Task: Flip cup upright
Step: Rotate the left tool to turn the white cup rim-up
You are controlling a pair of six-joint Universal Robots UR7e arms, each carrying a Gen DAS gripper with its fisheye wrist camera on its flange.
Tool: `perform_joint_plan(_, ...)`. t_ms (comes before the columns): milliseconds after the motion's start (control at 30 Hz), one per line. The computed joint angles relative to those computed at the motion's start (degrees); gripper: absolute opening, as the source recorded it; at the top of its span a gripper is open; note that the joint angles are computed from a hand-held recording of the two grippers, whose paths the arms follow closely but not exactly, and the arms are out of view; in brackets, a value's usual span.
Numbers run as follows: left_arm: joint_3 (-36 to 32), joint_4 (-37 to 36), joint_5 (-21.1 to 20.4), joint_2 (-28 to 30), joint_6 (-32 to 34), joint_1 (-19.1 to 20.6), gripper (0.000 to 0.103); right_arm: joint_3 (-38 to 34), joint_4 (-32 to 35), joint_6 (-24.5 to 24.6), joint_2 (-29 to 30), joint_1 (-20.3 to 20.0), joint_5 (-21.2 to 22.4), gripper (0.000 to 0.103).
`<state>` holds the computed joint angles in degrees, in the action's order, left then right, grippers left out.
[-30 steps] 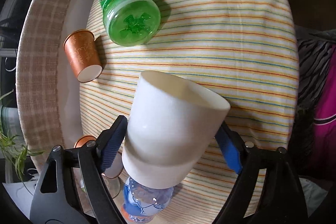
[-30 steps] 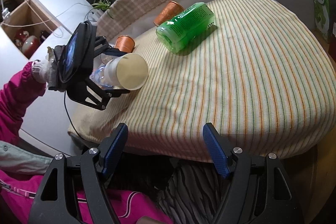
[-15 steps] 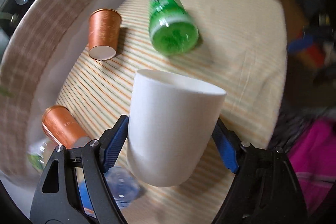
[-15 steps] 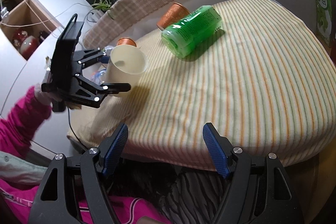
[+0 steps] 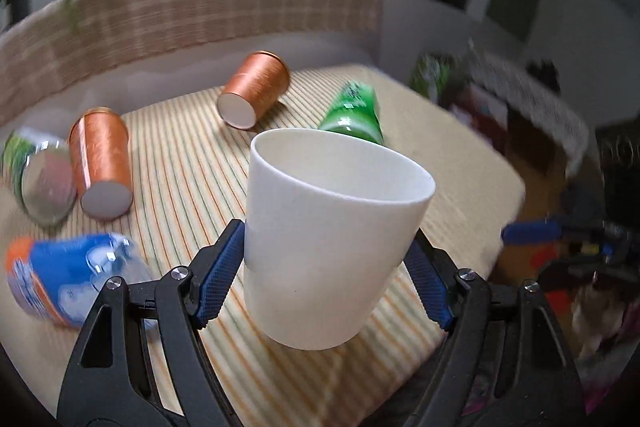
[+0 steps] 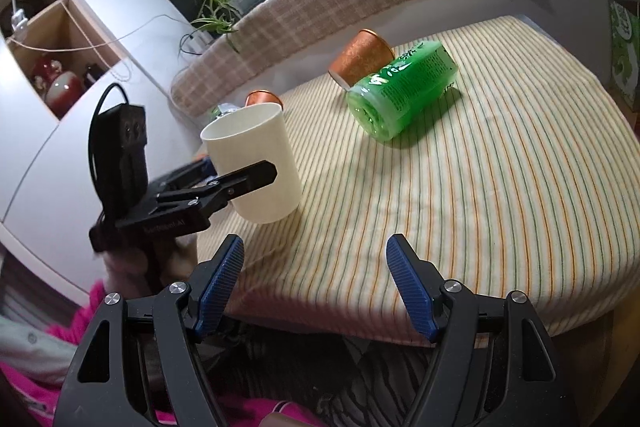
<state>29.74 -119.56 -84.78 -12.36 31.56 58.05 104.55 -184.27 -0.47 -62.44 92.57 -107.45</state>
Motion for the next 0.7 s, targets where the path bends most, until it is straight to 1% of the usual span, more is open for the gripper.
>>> perform_joint_plan(100,0.7,-3.0,-0.7,0.3,-1.9,0.4,0.080,-0.9,-1.0,-1.3,1.3,1.4,-3.9,0.074)
perform_joint_plan(133,0.6,-4.6,-0.4,0.7,-2.4,0.4,0.080,-1.2,-1.1,-1.8,1.7,1.9,-5.0,0.074)
perform_joint_plan(200,-2.0,-4.5,-0.7,2.3,-3.3,0.5,0.080,-1.2,-1.4,-2.5,2.0,2.4,-6.6,0.074)
perform_joint_plan(333,-8.0,-3.4,-1.1,5.8,-4.7,0.7,0.080,-0.9,-1.7,-2.1,2.1,2.6,-7.7,0.074)
perform_joint_plan(400,-8.8,-4.2,-0.8,6.5,-4.3,0.5,0.080,-0.9,-1.6,-1.4,2.1,2.5,-8.1,0.074)
perform_joint_plan(467,-8.2,-5.3,-0.4,6.5,-3.8,0.5,0.080,-0.6,-1.4,-0.7,1.9,2.4,-8.1,0.074)
perform_joint_plan(500,-9.2,-5.0,-0.2,7.1,-3.9,0.5,0.080,-0.5,-1.3,-0.3,1.7,2.3,-8.1,0.074)
perform_joint_plan(533,-11.7,-3.9,0.1,8.6,-4.0,0.6,0.080,-0.5,-1.2,-0.2,1.8,2.3,-8.2,0.074)
perform_joint_plan(700,-16.6,-0.7,1.2,11.2,-5.1,0.9,0.080,-0.5,-1.4,-0.3,1.7,2.7,-9.0,0.074)
